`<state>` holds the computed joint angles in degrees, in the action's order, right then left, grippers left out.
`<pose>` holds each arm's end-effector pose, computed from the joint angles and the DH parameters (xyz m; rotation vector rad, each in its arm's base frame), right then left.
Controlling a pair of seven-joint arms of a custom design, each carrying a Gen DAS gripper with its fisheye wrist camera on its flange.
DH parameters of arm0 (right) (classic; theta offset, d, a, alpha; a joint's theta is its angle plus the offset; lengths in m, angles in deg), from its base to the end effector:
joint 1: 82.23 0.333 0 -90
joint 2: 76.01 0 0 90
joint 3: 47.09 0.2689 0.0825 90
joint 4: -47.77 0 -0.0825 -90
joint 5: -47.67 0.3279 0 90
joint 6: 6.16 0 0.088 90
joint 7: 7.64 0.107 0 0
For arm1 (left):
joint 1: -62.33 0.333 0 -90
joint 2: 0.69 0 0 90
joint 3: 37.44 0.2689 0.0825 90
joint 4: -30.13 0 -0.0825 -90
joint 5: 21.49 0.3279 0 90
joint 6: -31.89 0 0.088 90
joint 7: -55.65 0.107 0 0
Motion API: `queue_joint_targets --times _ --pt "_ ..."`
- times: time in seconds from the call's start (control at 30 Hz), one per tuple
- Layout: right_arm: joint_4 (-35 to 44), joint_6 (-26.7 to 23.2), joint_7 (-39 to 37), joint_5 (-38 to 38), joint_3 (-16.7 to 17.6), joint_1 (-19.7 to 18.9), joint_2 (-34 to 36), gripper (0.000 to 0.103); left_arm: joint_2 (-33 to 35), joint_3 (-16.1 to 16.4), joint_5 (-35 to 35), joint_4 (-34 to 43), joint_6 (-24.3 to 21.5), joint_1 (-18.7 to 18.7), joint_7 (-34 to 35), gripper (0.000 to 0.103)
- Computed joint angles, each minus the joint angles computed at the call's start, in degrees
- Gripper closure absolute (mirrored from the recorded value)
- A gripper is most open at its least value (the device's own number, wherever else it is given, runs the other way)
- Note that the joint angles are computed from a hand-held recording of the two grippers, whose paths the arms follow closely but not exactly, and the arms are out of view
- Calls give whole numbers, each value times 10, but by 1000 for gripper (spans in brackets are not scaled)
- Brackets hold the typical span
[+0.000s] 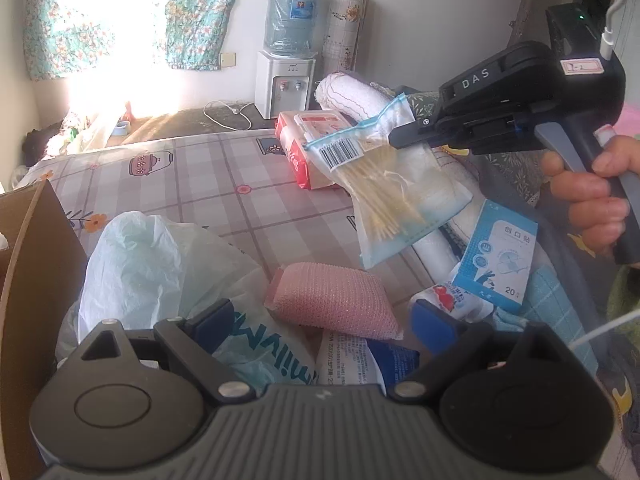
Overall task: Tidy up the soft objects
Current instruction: 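Close the right gripper on the clear cotton-swab bag and lift it, then carry the cotton-swab bag with the right gripper over the cardboard box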
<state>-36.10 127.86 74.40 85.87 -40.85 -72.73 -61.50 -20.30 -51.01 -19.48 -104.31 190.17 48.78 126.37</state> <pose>0.5942 0.1686 0.5752 -1.6746 1.5424 0.1017 0.4037 -0.2190 0.5292 -1.6783 2.0156 -0.9022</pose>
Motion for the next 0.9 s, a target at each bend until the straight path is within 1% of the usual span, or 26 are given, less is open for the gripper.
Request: queue_joint_targets --times 0.07,0.13,0.27,0.37,0.4,0.5,0.57,0.6,0.63,0.7,0.77,0.8,0.87,0.9 --pt "-43 6 -17 53 6 -10 -38 98 -23 7 -8 -15 -1 -8 10 7" --pt "-86 11 -34 101 4 -10 -72 98 -47 13 -19 -31 -5 -16 21 7" --pt "-175 21 -60 199 -6 9 -130 98 -100 28 -47 -67 -12 -31 41 10" --pt "-228 6 -77 265 -20 25 -156 98 -128 30 -59 -86 -15 -29 40 10" --pt "-242 7 -79 270 -22 31 -161 98 -131 31 -62 -91 -12 -29 41 10" --pt "-270 6 -57 255 -24 47 -160 98 -120 35 -75 -91 -11 -32 41 11" --pt "-283 13 -40 241 -25 53 -156 97 -103 42 -89 -91 -3 -38 47 14" --pt "-287 14 -33 240 -26 55 -154 97 -92 39 -91 -87 -2 -35 46 21" --pt "-290 13 -28 241 -26 55 -153 97 -78 37 -92 -81 -5 -32 43 31" --pt "-291 14 -19 229 -27 57 -149 95 -59 36 -98 -70 -11 -30 39 41" --pt "-294 14 -12 219 -27 58 -151 92 -46 41 -111 -66 -4 -34 45 41" --pt "-293 12 -8 212 -26 58 -150 92 -42 47 -122 -67 7 -40 55 42" --pt "-284 4 -1 194 -27 58 -145 88 -34 52 -135 -61 9 -46 68 44" --pt "-272 -5 2 185 -30 54 -136 87 -31 48 -134 -56 6 -43 69 44"
